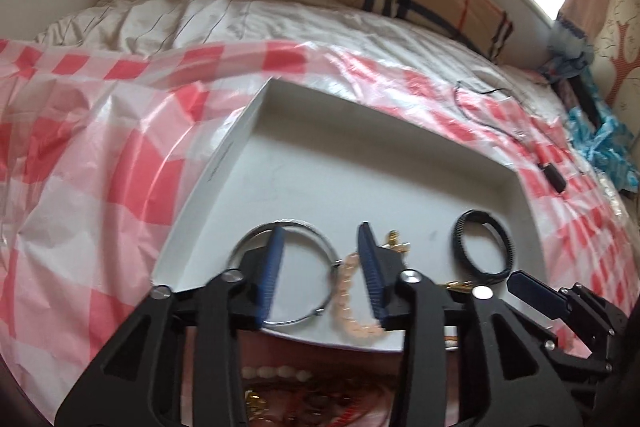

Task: Organize jewelry
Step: 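Lower the gold bracelet into the tray with the right gripper while the left places the pink beaded bracelet, then grasp a red string bracelet beside the tray with the right gripper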

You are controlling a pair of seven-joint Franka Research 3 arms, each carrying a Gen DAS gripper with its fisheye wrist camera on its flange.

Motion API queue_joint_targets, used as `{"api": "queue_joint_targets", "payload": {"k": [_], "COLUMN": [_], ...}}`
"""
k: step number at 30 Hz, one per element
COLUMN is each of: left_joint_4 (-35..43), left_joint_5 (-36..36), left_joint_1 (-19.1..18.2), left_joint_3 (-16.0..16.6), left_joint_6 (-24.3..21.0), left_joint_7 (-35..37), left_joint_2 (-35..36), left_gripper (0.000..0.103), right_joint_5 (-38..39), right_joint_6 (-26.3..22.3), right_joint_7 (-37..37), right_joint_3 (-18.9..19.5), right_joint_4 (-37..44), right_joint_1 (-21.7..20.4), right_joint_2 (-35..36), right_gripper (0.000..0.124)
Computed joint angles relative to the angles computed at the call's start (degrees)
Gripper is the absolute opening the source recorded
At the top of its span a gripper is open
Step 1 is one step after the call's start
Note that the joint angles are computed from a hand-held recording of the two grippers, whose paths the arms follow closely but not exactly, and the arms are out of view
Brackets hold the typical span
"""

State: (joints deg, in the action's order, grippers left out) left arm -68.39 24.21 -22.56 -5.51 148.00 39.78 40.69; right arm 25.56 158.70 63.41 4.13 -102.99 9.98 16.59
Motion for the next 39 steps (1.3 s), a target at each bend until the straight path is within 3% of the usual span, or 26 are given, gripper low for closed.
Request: {"api": "queue_joint_targets", "payload": {"k": [3, 6, 11, 16, 19, 21, 24, 30, 34, 37, 39], "left_joint_4": [1.9, 2.46, -5.49, -10.53, -13.11, -18.73, -25.81, -34.97, -40.46, -42.12, -42.61], "left_joint_5": [-1.5, -4.35, -12.21, -16.73, -18.3, -18.91, -15.83, -9.58, -2.66, 1.54, 2.94], "left_joint_1": [0.54, 1.47, 5.14, 6.34, 6.69, 7.21, 6.16, 5.39, 5.09, 5.39, 5.9], "left_joint_3": [-1.55, -3.67, -7.64, -9.29, -9.05, -8.63, -6.57, -5.0, -2.93, -2.44, -2.6], "left_joint_6": [-6.12, -11.81, -10.3, -10.82, -8.72, -1.64, 4.59, 7.07, 11.06, 13.22, 14.14], "left_joint_7": [4.38, 9.82, 14.8, 19.3, 19.36, 17.43, 12.35, 4.91, -5.31, -10.43, -12.19], "left_joint_2": [0.49, 0.01, -5.57, -9.65, -11.4, -14.76, -19.64, -25.6, -28.38, -29.12, -29.25], "left_gripper": [0.04, 0.041, 0.041, 0.041, 0.041, 0.047, 0.056, 0.058, 0.06, 0.061, 0.062], "right_joint_5": [-7.52, -4.42, -2.8, 0.65, 0.55, 3.6, 11.66, 14.56, 20.38, 20.56, 19.88], "right_joint_6": [-3.06, -8.57, -14.29, -19.37, -17.99, -13.71, -14.04, -22.02, -27.2, -26.99, -27.06], "right_joint_7": [3.28, -0.73, -3.03, -6.19, -5.36, -6.47, -13.31, -16.67, -12.01, -5.29, -1.89], "right_joint_3": [-2.33, -0.29, -1.23, -0.95, -1.47, -0.84, 0.91, 0.59, 0.82, 0.74, 0.73], "right_joint_4": [2.0, 3.91, 5.78, 6.06, 5.13, 2.04, -1.55, -3.53, 0.48, 2.48, 3.2], "right_joint_1": [2.5, -0.17, -1.89, -3.8, -3.1, -3.29, -4.27, -1.54, -1.06, -0.35, -0.11], "right_joint_2": [1.69, 2.18, 2.25, 1.2, 0.3, -1.9, -5.77, -7.3, -3.7, -1.32, -0.3], "right_gripper": [0.04, 0.04, 0.04, 0.04, 0.043, 0.045, 0.045, 0.045, 0.044, 0.038, 0.008]}}
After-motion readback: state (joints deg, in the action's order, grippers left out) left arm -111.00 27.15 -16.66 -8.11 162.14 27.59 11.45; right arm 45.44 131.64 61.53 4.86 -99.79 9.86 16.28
